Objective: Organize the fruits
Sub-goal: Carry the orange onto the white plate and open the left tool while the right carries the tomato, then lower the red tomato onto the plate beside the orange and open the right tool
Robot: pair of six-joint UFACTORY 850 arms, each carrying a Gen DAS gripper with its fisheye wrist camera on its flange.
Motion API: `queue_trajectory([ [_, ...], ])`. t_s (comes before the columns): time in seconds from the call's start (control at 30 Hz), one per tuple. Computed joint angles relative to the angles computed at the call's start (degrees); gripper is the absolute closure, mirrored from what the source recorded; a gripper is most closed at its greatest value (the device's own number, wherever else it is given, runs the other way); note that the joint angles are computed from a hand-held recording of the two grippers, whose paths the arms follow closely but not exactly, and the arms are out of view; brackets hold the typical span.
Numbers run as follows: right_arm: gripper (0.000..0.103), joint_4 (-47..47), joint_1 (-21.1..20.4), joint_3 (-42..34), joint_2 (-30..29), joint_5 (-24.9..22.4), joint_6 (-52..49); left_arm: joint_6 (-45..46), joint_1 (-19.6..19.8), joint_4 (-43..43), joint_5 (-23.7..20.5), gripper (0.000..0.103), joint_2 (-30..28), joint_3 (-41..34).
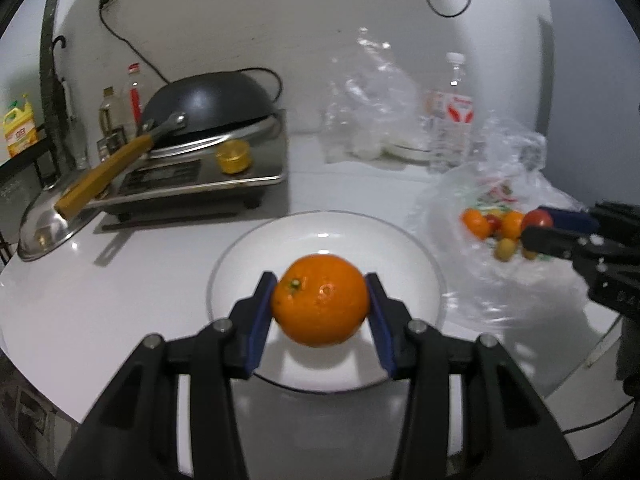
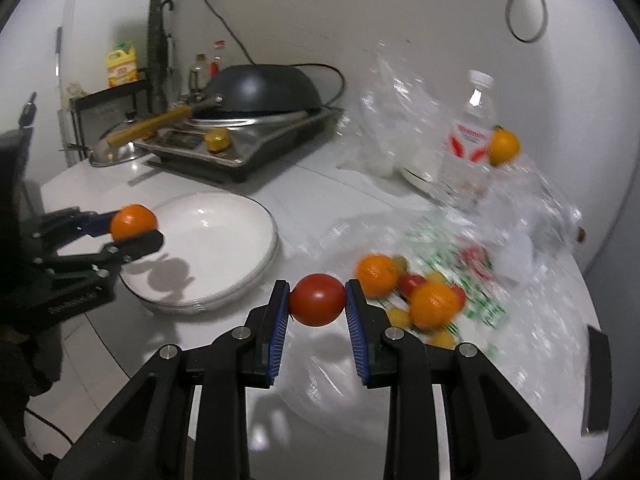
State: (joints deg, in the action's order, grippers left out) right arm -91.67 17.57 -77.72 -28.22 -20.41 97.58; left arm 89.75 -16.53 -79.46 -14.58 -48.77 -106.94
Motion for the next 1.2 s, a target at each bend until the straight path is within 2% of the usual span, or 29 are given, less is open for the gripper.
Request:
queue_trajectory([
  [0.13,0.073,3.2,0.2,-5.3,-3.4,2.4,-4.5,-7.0,0.5,7.1,1.1,0.058,-2.6,-3.8],
  [0.33,0.073,8.2,0.2,-11.5,-7.8,5.2,-10.6,-28.5,0.8,30.2,-1.0,0.058,-7.4,-11.6],
  [0.63,0.073,13.2,-0.4,-14.7,-10.7,8.4,-15.0,-44.5,0.4,46.9,-4.2,0.058,-11.1,-17.6],
  [0.8,0.073,17.4,-0.7,-16.1,-12.0,9.6,-19.2,-48.7,0.3,51.4,-5.2,0.057,-12.2,-19.3],
  [0.97,0.073,21.6,-0.8,-17.2,-12.8,9.7,-23.4,-48.7,0.3,50.1,-5.9,0.057,-12.6,-20.1],
  [1.2,0.073,43.0,-0.2,-23.4,-16.8,8.8,-45.0,-31.2,2.1,30.4,-5.9,0.055,-9.8,-16.3],
])
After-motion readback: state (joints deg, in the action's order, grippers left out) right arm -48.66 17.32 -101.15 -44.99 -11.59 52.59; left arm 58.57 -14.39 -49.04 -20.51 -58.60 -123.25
